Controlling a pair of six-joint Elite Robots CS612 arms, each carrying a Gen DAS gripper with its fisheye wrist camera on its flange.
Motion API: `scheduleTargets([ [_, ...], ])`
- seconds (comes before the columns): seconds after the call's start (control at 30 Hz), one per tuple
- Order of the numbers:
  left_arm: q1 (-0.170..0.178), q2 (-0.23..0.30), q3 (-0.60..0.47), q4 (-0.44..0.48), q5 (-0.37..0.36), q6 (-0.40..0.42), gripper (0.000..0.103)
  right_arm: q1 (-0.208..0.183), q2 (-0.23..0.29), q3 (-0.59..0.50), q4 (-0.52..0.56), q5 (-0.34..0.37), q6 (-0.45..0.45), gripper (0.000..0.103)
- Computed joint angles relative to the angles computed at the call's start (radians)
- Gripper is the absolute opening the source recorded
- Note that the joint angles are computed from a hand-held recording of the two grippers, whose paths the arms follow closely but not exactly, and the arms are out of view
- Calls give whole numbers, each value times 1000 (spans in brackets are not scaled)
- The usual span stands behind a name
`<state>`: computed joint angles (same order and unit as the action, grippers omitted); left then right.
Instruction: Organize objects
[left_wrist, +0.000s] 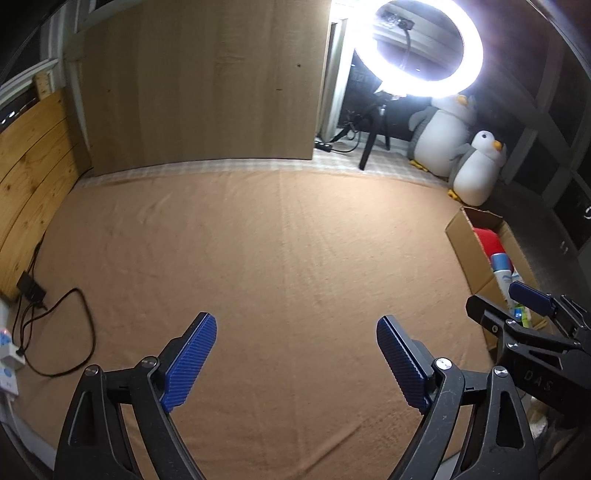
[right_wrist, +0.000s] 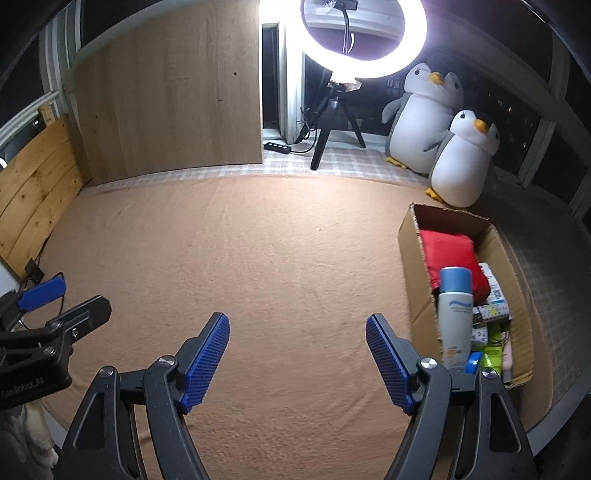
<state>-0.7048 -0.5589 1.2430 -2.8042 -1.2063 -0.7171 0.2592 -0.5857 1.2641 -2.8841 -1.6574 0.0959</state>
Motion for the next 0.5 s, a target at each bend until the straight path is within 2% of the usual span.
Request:
scheduleTargets([
  [0.5,4,-5,17,2,11,-30,92,7,2,3,-7,2,12,73],
])
